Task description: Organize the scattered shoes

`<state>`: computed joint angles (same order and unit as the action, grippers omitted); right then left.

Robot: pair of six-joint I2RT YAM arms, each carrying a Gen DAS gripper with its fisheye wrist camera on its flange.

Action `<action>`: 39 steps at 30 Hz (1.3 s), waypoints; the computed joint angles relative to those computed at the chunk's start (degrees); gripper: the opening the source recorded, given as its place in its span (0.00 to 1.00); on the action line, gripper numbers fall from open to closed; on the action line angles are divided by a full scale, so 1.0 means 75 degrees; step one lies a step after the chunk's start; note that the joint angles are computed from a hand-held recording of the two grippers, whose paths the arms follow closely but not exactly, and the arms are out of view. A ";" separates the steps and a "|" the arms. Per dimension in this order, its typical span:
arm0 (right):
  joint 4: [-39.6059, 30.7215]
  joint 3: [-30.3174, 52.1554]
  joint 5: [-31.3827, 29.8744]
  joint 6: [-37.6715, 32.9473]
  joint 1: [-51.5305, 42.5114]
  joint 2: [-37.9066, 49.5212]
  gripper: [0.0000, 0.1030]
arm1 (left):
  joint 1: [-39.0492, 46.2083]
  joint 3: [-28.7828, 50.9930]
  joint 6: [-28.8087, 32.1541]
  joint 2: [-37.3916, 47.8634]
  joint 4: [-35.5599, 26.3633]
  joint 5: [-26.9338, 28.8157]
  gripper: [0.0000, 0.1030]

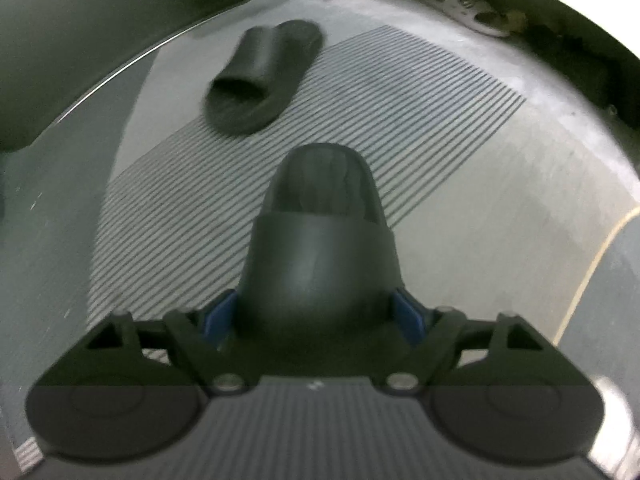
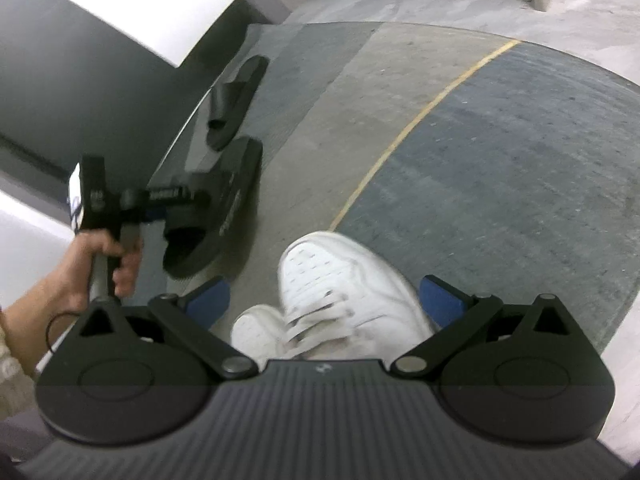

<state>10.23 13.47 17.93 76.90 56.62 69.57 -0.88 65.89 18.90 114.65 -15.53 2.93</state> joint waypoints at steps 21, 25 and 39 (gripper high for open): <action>-0.3804 0.1773 0.1216 -0.1377 0.1920 -0.2553 1.00 | 0.0865 -0.2651 -0.0390 -0.4616 -0.1603 0.0033 0.98; -0.4285 0.2613 0.1752 -0.2214 0.2951 -0.2535 1.00 | 0.1496 -0.3167 0.0008 -0.7049 -0.3139 -0.0011 1.00; -0.5527 0.8369 -0.1234 -1.4749 0.1600 0.3690 1.00 | 0.7922 -0.3890 0.2577 -0.8145 -0.3999 0.1407 1.00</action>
<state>-31.22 76.23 8.68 -33.72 68.62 97.24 58.54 36.71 38.22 53.56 -45.53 13.48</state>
